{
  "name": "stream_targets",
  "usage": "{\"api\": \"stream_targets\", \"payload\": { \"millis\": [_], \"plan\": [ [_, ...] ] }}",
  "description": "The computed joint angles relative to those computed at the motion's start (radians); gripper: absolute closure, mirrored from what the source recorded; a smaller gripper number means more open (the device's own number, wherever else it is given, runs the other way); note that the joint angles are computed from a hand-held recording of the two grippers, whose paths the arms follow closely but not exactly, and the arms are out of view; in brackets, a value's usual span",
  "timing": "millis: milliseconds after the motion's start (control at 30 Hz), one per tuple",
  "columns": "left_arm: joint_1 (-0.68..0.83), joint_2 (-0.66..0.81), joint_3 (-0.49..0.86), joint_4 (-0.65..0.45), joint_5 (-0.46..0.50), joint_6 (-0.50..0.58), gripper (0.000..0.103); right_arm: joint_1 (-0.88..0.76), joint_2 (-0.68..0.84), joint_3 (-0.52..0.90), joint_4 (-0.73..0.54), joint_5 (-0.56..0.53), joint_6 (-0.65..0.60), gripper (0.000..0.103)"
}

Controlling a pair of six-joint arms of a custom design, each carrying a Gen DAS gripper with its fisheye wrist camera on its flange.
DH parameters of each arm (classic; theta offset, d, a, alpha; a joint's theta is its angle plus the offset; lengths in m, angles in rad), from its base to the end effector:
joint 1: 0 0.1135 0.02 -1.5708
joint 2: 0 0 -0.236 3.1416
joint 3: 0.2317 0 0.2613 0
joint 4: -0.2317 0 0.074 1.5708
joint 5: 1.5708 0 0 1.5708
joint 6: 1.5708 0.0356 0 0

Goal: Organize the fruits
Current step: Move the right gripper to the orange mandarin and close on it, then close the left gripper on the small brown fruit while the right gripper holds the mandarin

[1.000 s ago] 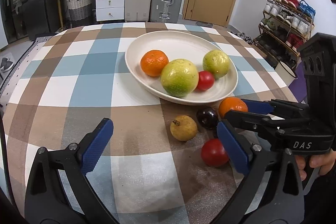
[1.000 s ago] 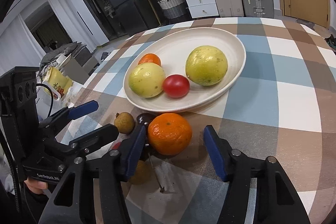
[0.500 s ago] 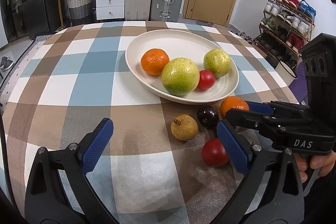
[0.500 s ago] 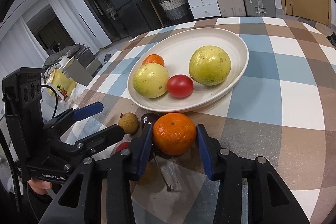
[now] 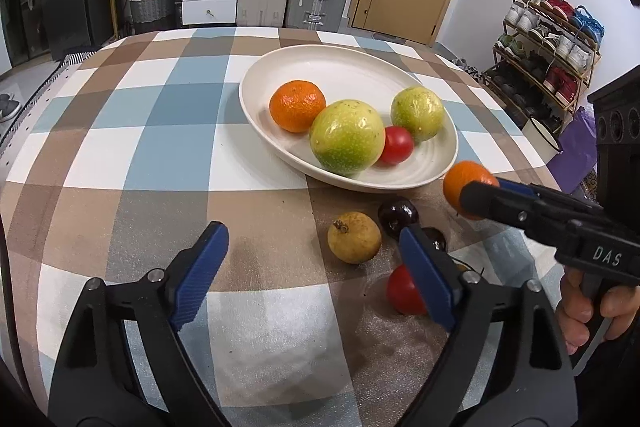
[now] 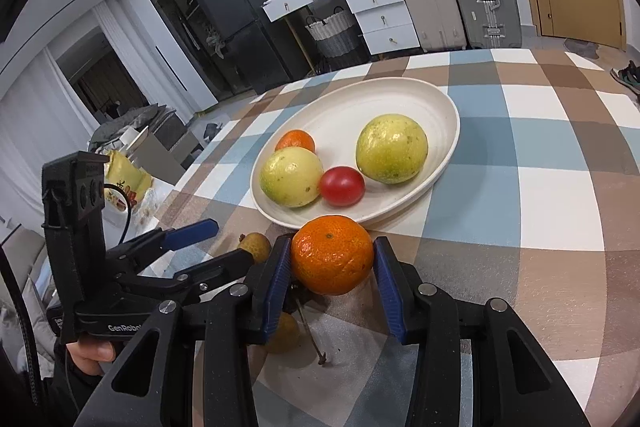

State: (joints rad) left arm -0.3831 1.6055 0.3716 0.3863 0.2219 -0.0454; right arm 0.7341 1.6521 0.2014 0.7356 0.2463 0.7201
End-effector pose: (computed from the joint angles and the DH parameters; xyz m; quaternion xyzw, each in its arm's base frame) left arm 0.2205 -0.0973 0.0477 0.1948 0.9098 -0.1760 0.3215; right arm 0.1626 0.1350 0.0323 0.0447 0.9033 0.1902 0.3819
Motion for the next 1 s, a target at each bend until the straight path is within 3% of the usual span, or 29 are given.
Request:
{"api": "stream_targets", "payload": {
  "millis": [333,400,433,1000],
  "plan": [
    [0.000,0.039,0.025,-0.015,0.075,0.026,0.057,0.000,-0.036,-0.023,0.007,0.018,0.009,0.061],
    [-0.002,0.040,0.024,-0.017,0.084,0.031,0.067,0.005,-0.040,-0.026,0.008,0.021,0.010,0.061],
    [0.000,0.044,0.027,-0.019,0.100,0.034,0.077,0.003,-0.034,-0.025,0.013,0.020,0.009,0.061],
    [0.014,-0.047,-0.049,0.044,0.081,0.025,0.077,0.022,-0.046,-0.033,0.016,0.060,0.012,0.061]
  ]
}}
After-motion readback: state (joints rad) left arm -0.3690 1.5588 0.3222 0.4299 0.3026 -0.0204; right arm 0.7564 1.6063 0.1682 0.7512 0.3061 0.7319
